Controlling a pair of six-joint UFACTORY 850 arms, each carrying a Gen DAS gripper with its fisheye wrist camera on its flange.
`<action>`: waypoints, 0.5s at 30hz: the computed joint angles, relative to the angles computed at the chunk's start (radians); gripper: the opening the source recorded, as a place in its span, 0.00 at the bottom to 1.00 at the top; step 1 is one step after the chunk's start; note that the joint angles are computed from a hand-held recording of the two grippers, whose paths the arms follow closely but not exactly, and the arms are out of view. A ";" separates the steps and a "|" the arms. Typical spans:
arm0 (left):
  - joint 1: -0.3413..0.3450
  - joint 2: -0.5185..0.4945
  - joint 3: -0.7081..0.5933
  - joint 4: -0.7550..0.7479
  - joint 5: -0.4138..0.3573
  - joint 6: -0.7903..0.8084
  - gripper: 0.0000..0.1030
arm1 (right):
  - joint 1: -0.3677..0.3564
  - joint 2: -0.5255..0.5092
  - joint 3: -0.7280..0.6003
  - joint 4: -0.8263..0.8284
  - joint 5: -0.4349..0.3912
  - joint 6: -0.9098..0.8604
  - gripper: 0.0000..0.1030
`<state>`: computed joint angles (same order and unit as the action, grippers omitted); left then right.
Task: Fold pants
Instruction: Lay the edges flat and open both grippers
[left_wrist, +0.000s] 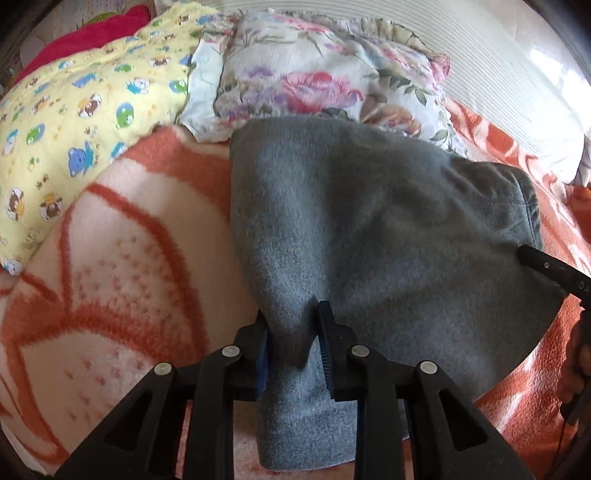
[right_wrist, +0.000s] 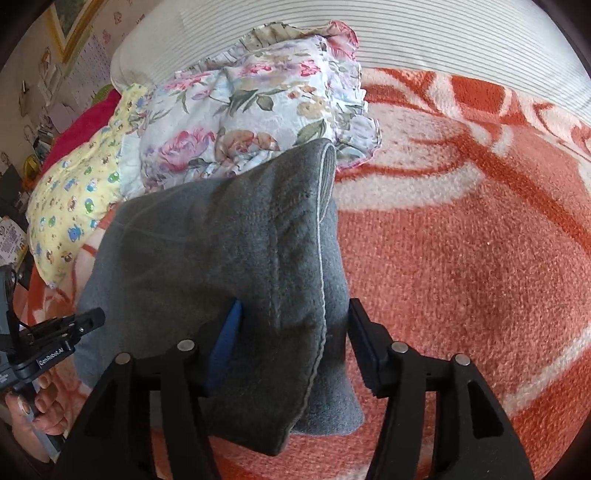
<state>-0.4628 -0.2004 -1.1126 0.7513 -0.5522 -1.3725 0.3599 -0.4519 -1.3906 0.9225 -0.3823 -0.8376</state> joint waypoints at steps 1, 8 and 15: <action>0.003 -0.001 0.004 -0.001 0.006 0.008 0.29 | 0.004 -0.007 -0.003 -0.047 0.010 0.030 0.64; 0.025 0.026 0.029 -0.052 0.037 0.062 0.39 | -0.036 -0.044 -0.035 0.024 -0.093 0.014 0.75; -0.015 0.069 0.024 -0.070 -0.047 0.144 0.41 | -0.050 0.061 0.022 0.173 -0.181 -0.254 0.77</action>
<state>-0.4779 -0.1309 -1.0889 0.6811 -0.5994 -1.2281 0.3104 -0.3907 -1.3685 1.0960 -0.5638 -1.0921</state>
